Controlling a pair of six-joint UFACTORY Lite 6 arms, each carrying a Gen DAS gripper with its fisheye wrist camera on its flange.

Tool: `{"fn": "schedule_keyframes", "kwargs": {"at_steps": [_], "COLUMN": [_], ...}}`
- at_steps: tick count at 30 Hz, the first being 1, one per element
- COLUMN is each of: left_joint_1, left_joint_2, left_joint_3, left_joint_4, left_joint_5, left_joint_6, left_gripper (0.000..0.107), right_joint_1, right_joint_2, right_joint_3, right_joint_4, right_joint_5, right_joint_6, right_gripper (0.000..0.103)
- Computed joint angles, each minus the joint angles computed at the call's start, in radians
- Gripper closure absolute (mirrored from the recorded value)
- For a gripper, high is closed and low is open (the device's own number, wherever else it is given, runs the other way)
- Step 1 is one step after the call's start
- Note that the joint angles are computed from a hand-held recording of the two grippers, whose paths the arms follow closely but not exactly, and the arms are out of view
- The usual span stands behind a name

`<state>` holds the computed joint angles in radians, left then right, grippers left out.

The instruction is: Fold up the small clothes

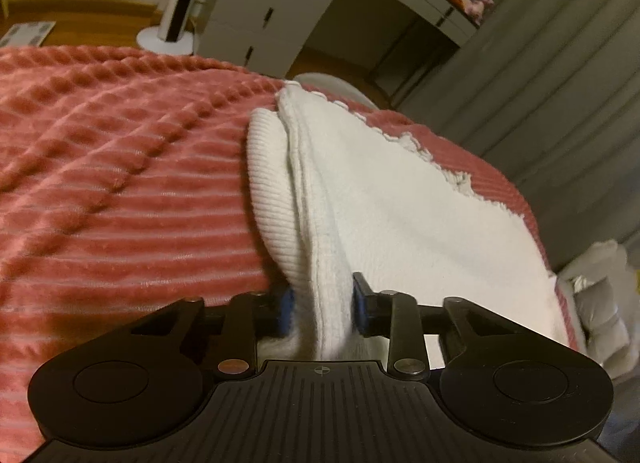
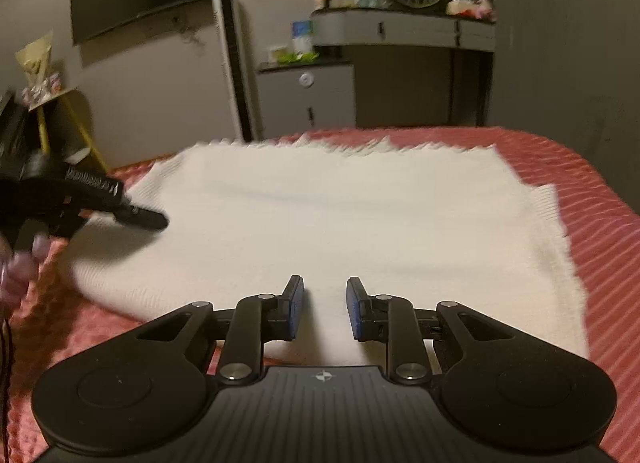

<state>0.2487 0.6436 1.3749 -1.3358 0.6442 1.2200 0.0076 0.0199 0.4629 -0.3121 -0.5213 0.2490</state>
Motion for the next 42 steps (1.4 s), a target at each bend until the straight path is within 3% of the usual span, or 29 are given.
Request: {"fn": "schedule_keyframes", "kwargs": {"at_steps": [2, 7, 11, 15, 18, 19, 21, 24, 26, 29, 31, 33, 36, 40, 42], "left_joint_1": [-0.006, -0.074, -0.256, -0.468, -0.569, -0.589, -0.607, -0.560, -0.511, -0.479, -0.470, -0.442, -0.431, -0.472, -0.487], "left_joint_2": [-0.031, -0.159, -0.213, -0.165, -0.096, -0.078, -0.073, -0.220, -0.349, -0.474, -0.526, -0.551, -0.535, -0.477, -0.425], "left_joint_3": [-0.005, 0.027, 0.131, 0.226, 0.234, 0.219, 0.176, -0.033, -0.185, -0.330, -0.410, -0.465, -0.501, -0.499, -0.456], "left_joint_4": [0.026, 0.186, 0.405, 0.495, 0.337, 0.255, 0.182, -0.012, -0.123, -0.096, -0.085, -0.070, -0.074, -0.176, -0.152], "left_joint_5": [-0.005, -0.013, -0.061, -0.123, -0.145, -0.151, -0.151, -0.131, -0.164, -0.280, -0.352, -0.341, -0.302, -0.343, -0.352], "left_joint_6": [-0.018, -0.209, -0.481, -0.604, -0.471, -0.400, -0.354, -0.131, 0.026, 0.089, 0.140, 0.177, 0.207, 0.306, 0.258], "left_gripper": [0.080, 0.081, 0.081, 0.081, 0.070, 0.059, 0.055, 0.051, 0.039, 0.039, 0.039, 0.039, 0.039, 0.039, 0.039], "right_joint_1": [0.026, -0.143, -0.288, -0.448, -0.570, -0.607, -0.684, -0.743, -0.786, -0.780, -0.746, -0.715, -0.646, -0.586, -0.547], "right_joint_2": [0.071, -0.070, -0.177, -0.228, -0.221, -0.209, -0.203, -0.170, -0.145, -0.084, 0.011, 0.102, 0.250, 0.419, 0.459], "right_joint_3": [0.061, -0.042, -0.124, -0.154, -0.127, -0.105, -0.083, -0.022, 0.018, 0.104, 0.213, 0.296, 0.459, 0.631, 0.674], "right_joint_4": [-0.015, -0.339, -0.431, -0.570, -0.714, -0.770, -0.876, -0.990, -1.072, -1.132, -1.226, -1.231, -1.290, -1.375, -1.375], "right_joint_5": [0.081, -0.019, -0.073, -0.120, -0.139, -0.140, -0.153, -0.156, -0.197, -0.238, -0.278, -0.308, -0.260, -0.262, -0.235], "right_joint_6": [-0.007, 0.300, 0.373, 0.473, 0.561, 0.595, 0.652, 0.743, 0.809, 0.916, 1.077, 1.140, 1.309, 1.502, 1.526], "right_gripper": [0.078, 0.079, 0.079, 0.079, 0.079, 0.079, 0.079, 0.079, 0.078, 0.074, 0.052, 0.044, 0.042, 0.042, 0.045]}}
